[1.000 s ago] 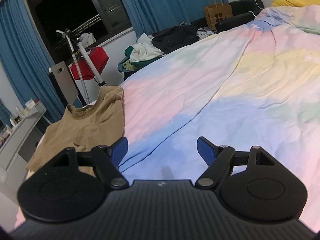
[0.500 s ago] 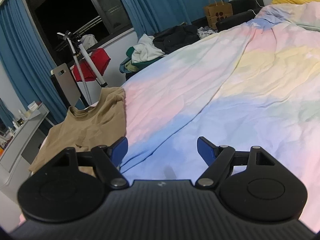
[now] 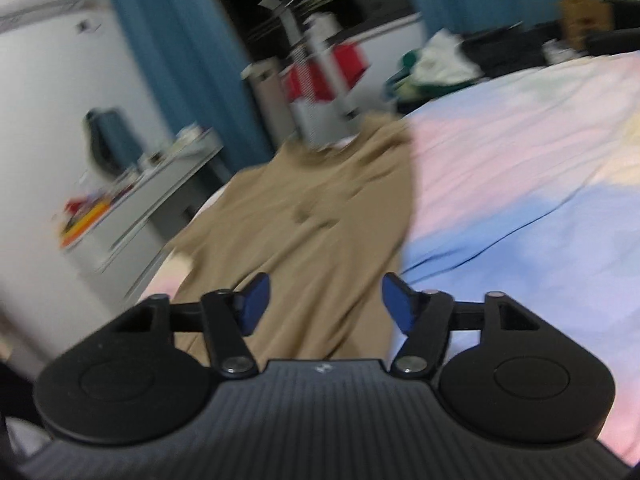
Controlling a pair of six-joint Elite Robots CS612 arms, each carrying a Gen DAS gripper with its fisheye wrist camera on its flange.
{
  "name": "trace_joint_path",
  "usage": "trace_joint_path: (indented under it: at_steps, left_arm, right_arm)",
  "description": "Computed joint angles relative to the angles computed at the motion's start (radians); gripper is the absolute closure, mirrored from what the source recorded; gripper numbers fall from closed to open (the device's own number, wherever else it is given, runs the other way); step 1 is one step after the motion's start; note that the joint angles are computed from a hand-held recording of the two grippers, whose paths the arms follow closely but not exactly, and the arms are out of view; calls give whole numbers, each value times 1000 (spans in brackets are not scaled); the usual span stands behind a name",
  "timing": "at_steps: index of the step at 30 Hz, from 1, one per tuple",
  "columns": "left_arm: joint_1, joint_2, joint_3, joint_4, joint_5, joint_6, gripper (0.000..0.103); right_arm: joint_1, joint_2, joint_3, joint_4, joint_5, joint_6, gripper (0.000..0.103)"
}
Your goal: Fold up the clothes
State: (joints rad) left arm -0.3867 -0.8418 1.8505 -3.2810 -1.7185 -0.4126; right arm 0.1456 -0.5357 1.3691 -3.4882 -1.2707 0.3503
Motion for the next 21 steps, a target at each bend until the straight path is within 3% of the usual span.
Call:
trace_joint_path:
  at_steps: [5, 9, 12, 15, 18, 21]
  left_arm:
    - [39, -26, 13, -51, 1, -19, 33]
    - [83, -18, -36, -82, 52, -68, 21]
    - [132, 47, -153, -87, 75, -119, 20]
    - [166, 144, -295, -132, 165, -92, 16]
    - [218, 229, -446, -45, 97, -203, 16]
    - [246, 295, -552, 41, 98, -319, 16]
  right_arm:
    - [23, 10, -38, 170, 57, -83, 57]
    - [51, 18, -85, 389, -12, -186, 58]
    - [56, 23, -95, 389, -25, -192, 57]
    - [49, 29, -97, 344, -6, -153, 57]
    - [42, 43, -116, 318, 10, -99, 56]
    - [32, 68, -151, 290, 36, -33, 56]
